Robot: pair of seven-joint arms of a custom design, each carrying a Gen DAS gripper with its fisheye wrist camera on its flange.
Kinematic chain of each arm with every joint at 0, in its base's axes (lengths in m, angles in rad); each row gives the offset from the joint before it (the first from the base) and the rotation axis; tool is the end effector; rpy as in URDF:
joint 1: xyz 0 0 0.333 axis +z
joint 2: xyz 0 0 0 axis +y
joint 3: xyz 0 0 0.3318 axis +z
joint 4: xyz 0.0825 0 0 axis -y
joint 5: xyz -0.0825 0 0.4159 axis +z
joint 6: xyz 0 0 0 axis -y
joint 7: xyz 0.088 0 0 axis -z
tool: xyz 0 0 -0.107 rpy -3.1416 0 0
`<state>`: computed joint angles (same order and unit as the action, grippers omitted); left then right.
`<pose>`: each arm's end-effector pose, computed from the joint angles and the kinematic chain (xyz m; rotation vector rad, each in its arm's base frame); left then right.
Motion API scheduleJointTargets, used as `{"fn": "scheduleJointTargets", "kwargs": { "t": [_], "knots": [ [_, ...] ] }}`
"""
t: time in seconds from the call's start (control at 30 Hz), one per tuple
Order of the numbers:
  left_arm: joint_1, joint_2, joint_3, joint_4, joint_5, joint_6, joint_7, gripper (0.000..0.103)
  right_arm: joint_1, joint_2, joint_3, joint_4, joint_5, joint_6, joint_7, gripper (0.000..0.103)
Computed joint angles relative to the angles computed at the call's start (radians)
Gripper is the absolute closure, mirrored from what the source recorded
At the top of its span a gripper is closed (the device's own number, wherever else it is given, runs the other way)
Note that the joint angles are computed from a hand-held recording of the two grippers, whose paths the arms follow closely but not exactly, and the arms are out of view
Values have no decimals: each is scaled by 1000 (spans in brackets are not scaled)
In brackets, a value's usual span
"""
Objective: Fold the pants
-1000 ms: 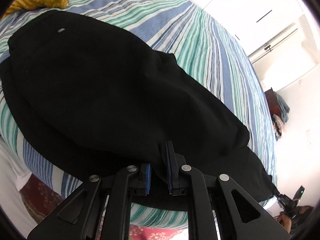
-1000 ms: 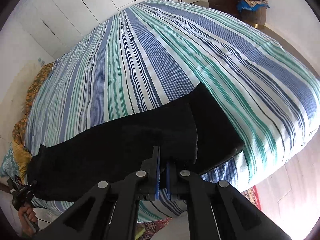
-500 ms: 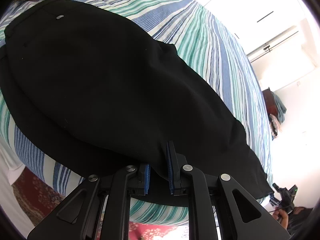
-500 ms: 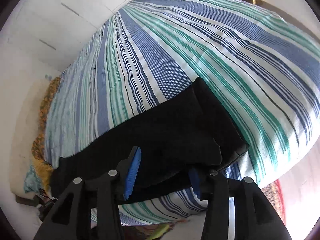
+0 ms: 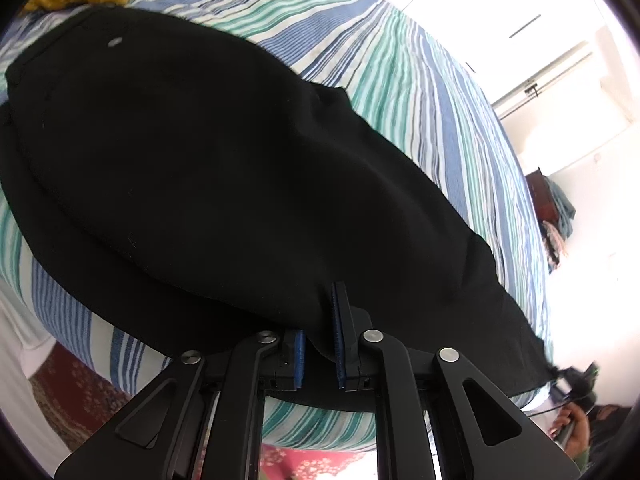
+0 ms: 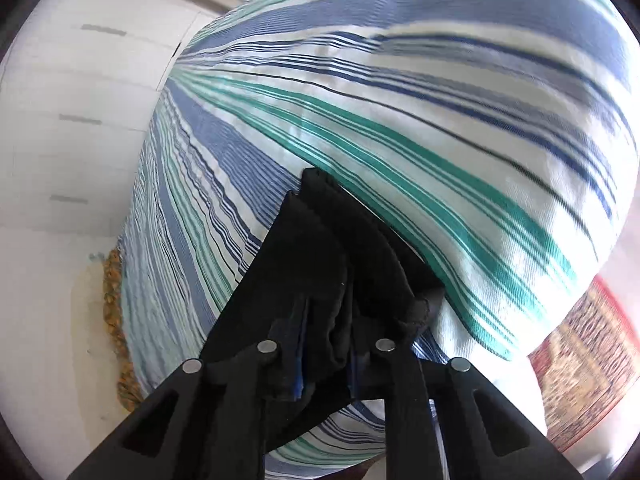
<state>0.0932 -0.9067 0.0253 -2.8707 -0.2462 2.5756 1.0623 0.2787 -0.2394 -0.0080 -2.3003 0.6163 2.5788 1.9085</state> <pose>0.3359 0.0438 0.4816 -2.6274 1.0808 -0.9144 0.5184 0.1333 0.4997 -1.2570 2.1397 0.2231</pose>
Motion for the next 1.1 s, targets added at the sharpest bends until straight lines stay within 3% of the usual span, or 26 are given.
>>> {"fn": "scheduleJointTargets", "kwargs": {
  "t": [0.1, 0.2, 0.27, 0.33, 0.53, 0.83, 0.97, 1.1],
  "knots": [
    [-8, -7, -20, 10, 25, -9, 16, 96, -39, -19, 79, 31, -302, 44, 28, 89],
    [-15, 11, -28, 19, 39, -57, 18, 96, -67, -9, 108, 63, -490, -50, 125, 89],
    [-18, 9, -23, 7, 30, -55, 12, 96, -62, 12, 88, 68, -493, -128, 159, 89],
    [-20, 3, -17, 1, 23, -47, 10, 96, -49, 11, 61, 54, -430, -121, 160, 89],
    [-17, 5, -21, 4, 22, -48, 1, 97, -52, 36, 85, 87, -575, -171, 199, 89],
    [-9, -40, -43, 3, 54, -94, -19, 99, -45, 38, 85, 91, -614, -172, 218, 89],
    [-9, 8, -46, 33, 63, -98, -26, 99, -41, 46, 86, 99, -628, -178, 227, 89],
    [9, 49, -103, 75, 134, -128, -42, 99, -38, 46, 82, 98, -625, -175, 225, 89]
  ]
}}
